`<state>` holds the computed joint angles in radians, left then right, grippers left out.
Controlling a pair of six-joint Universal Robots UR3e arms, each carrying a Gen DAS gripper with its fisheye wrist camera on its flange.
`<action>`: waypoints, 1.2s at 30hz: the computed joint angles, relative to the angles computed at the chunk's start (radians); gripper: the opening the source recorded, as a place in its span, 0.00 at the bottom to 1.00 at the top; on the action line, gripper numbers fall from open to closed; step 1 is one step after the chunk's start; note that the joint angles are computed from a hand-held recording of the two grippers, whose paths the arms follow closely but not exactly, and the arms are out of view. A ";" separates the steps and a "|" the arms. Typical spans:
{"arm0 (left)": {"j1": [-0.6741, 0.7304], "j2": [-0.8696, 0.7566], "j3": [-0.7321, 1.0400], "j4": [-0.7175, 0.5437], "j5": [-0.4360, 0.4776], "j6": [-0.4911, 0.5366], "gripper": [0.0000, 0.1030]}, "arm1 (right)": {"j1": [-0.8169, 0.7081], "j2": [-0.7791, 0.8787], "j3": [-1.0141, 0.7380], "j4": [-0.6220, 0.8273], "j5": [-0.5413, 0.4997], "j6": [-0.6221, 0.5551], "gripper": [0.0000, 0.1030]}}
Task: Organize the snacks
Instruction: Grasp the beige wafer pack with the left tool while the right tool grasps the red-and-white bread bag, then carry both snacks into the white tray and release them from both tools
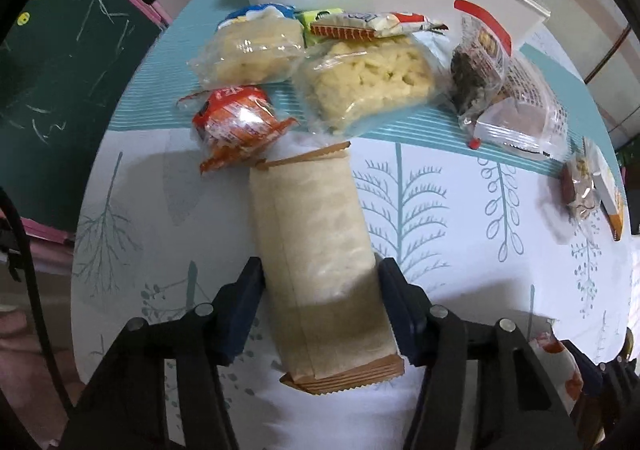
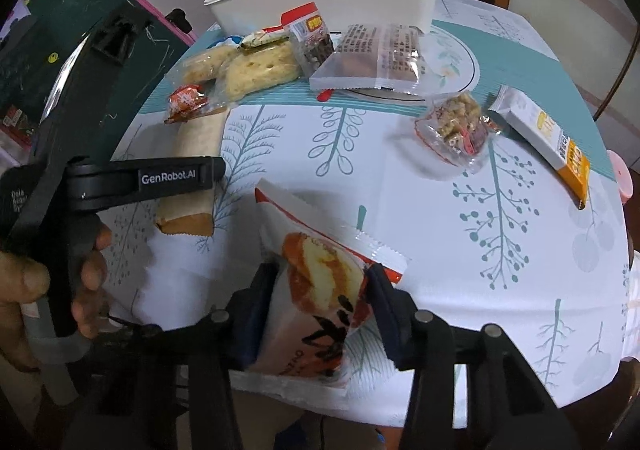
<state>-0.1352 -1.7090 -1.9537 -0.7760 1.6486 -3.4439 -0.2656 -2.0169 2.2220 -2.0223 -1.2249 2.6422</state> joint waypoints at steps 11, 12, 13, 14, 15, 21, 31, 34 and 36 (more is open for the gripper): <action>-0.091 0.173 0.235 -0.320 0.038 -0.040 0.54 | -0.107 -0.035 -0.229 0.235 0.061 -0.083 0.42; -0.103 0.187 0.279 -0.355 0.051 -0.046 0.54 | -0.127 -0.041 -0.268 0.270 0.077 -0.098 0.42; -0.120 0.199 0.345 -0.403 0.066 -0.055 0.54 | -0.147 -0.048 -0.302 0.303 0.091 -0.113 0.42; -0.107 0.201 0.381 -0.419 0.065 -0.041 0.54 | -0.173 -0.054 -0.350 0.349 0.113 -0.136 0.42; -0.118 0.198 0.458 -0.460 0.079 -0.047 0.54 | -0.203 -0.062 -0.396 0.393 0.138 -0.160 0.42; -0.177 0.179 0.739 -0.597 0.132 -0.081 0.54 | -0.351 -0.071 -0.620 0.589 0.277 -0.277 0.42; -0.180 0.108 0.990 -0.722 0.111 -0.049 0.55 | -0.382 0.049 -0.895 0.680 0.391 -0.253 0.43; -0.154 0.094 1.007 -0.716 0.084 -0.029 0.55 | -0.312 0.110 -0.929 0.574 0.361 -0.155 0.43; -0.116 0.076 1.015 -0.703 0.052 0.002 0.55 | -0.268 0.162 -0.968 0.529 0.340 -0.096 0.43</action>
